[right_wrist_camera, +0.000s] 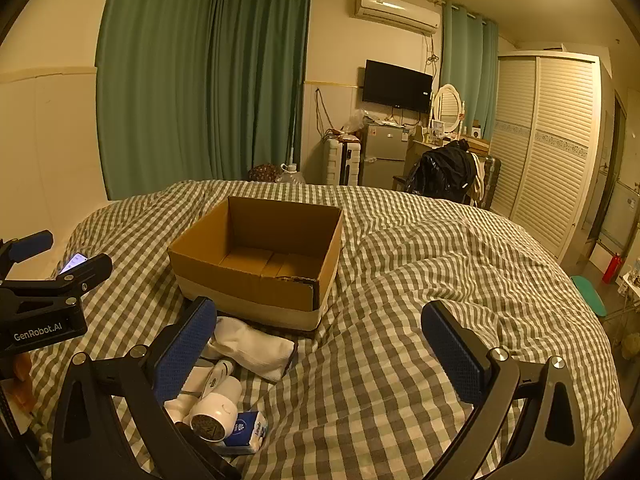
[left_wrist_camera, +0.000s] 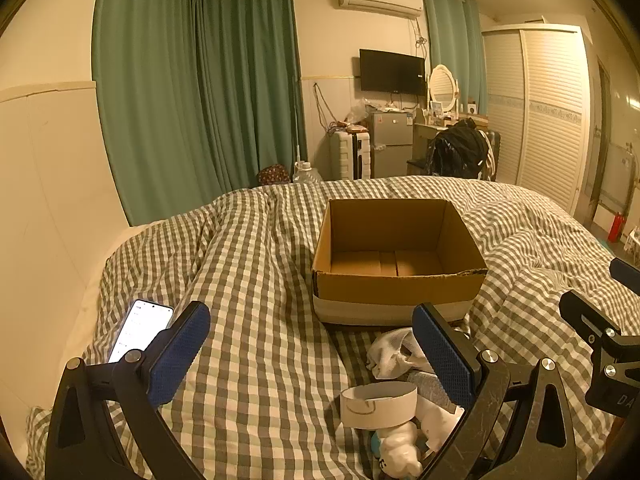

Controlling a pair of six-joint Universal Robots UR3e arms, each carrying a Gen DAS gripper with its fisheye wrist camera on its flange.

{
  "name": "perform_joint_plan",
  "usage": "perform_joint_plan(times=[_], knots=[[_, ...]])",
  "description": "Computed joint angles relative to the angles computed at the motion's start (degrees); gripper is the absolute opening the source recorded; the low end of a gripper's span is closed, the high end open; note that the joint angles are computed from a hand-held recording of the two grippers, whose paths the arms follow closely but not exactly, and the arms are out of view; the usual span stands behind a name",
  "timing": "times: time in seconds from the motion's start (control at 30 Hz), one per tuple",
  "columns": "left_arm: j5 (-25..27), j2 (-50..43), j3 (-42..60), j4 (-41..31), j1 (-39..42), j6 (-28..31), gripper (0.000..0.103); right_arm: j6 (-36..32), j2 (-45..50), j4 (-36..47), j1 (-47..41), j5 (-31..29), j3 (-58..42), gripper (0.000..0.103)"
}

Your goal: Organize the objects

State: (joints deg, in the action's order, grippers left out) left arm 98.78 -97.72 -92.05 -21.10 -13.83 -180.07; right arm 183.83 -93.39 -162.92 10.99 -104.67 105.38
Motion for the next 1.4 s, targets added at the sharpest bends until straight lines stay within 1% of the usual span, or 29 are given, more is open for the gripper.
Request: perform_joint_plan(times=[0.9,1.4], knots=[[-0.30,0.36,-0.32,-0.37,0.20,0.08,0.103,0.56,0.37,1.09,0.58,0.08,-0.79,0.103],[-0.80,4.51,-2.09,-0.67,0.57,-0.31,0.103,0.44,-0.82,3.06,3.09,-2.27,-3.05,0.103]])
